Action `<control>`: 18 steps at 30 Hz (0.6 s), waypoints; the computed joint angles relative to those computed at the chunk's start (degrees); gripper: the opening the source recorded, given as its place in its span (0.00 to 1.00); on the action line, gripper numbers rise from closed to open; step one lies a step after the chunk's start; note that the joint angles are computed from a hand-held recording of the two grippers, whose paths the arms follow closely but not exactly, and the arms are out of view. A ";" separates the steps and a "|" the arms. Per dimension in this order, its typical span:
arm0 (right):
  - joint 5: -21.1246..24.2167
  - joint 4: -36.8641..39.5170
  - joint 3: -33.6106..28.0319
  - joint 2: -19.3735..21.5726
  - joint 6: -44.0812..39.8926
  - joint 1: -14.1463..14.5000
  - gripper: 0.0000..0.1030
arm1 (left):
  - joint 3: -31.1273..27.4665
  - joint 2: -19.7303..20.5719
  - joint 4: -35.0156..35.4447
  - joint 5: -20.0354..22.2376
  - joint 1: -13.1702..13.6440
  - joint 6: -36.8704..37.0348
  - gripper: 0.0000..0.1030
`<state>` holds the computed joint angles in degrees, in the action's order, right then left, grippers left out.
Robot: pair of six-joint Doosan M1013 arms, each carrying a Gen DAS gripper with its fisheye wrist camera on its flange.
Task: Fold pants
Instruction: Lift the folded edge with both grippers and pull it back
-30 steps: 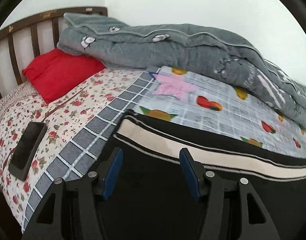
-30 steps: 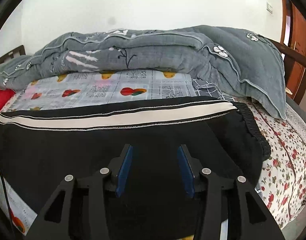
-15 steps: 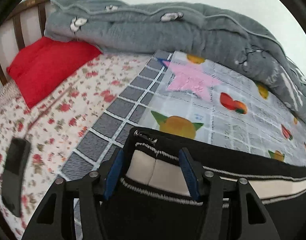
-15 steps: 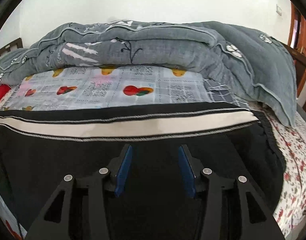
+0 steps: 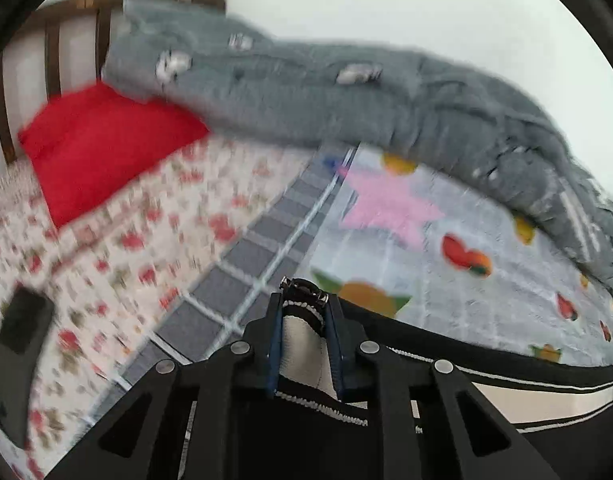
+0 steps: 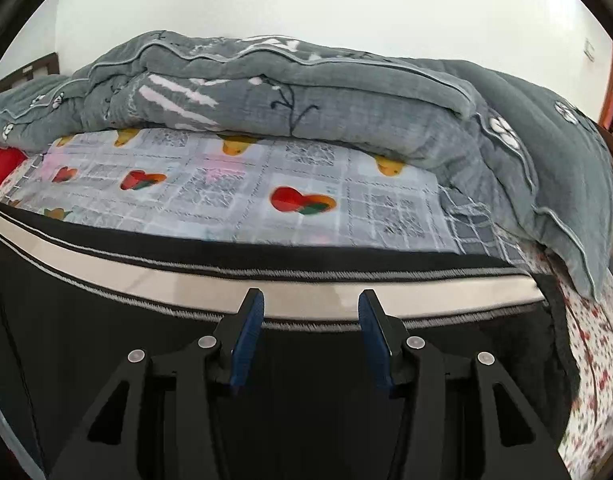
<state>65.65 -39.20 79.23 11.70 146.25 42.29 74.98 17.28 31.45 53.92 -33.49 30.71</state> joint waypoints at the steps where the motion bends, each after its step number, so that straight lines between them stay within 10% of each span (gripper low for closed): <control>1: -0.53 0.39 -0.39 0.28 -0.86 -0.33 0.47 | -0.21 0.54 -0.97 0.60 0.24 0.40 0.19; 11: -5.93 8.98 -7.14 5.51 -24.07 -4.45 0.68 | 0.56 0.34 -0.14 -0.60 0.01 -0.52 0.19; 18: -5.51 28.39 -8.49 8.55 -43.41 -8.00 0.67 | 1.32 -0.06 -1.37 -2.20 0.47 -0.38 0.19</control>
<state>60.14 -10.81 70.74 20.25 102.84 34.29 76.30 17.22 30.08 51.73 -33.02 30.32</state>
